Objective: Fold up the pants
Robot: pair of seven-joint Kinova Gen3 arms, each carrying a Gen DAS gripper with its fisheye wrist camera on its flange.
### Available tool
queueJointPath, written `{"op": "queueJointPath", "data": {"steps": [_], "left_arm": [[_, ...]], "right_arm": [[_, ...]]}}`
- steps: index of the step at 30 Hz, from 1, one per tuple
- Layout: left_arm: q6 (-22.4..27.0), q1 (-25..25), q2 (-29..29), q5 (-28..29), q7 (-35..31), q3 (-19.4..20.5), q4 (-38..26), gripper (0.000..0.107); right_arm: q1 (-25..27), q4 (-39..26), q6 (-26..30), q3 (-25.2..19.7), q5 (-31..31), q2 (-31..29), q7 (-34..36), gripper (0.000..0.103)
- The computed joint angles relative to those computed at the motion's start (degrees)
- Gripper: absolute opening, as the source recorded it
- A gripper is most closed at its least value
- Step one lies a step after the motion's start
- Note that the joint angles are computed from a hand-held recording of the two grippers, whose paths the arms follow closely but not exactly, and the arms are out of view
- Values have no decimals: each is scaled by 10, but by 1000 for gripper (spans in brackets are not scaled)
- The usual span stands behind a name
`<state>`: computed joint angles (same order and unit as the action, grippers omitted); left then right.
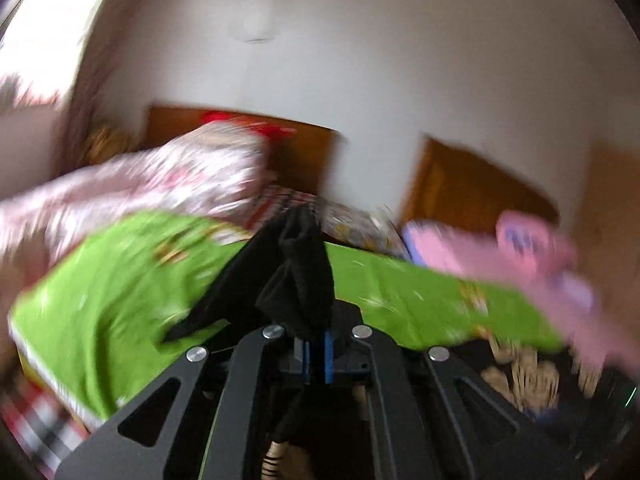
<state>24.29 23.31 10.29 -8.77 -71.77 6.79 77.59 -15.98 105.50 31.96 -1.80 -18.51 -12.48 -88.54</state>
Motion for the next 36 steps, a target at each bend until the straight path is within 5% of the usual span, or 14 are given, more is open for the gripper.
{"op": "queueJointPath", "data": {"steps": [5, 9, 12, 16, 20, 25, 27, 30, 36], "left_arm": [[91, 133, 76, -117, -41, 26, -92, 4], [155, 239, 152, -203, -37, 6, -140, 4], [168, 288, 185, -205, -41, -28, -145, 4], [123, 236, 179, -121, -39, 4, -106, 4], [64, 154, 160, -34, -50, 64, -63, 4], [10, 147, 142, 43, -77, 44, -31, 4], [-11, 151, 135, 47, -75, 38, -16, 4], [-53, 144, 121, 56, -85, 44, 15, 5], [-94, 77, 112, 108, -197, 139, 52, 21]], "right_arm": [[-39, 60, -19, 111, -51, -80, 41, 83], [-76, 105, -17, 217, -144, -119, 48, 83], [-142, 126, -29, 297, -214, -137, 76, 83], [-229, 110, 6, 400, -307, -119, 133, 83], [-206, 71, 88, 426, -394, -30, 167, 83], [-274, 47, 201, 541, -503, 38, 183, 83], [-270, 24, 231, 542, -506, 62, 174, 83], [-233, -23, 229, 486, -463, 95, 116, 83], [-213, -94, 254, 447, -432, 165, 85, 63]]}}
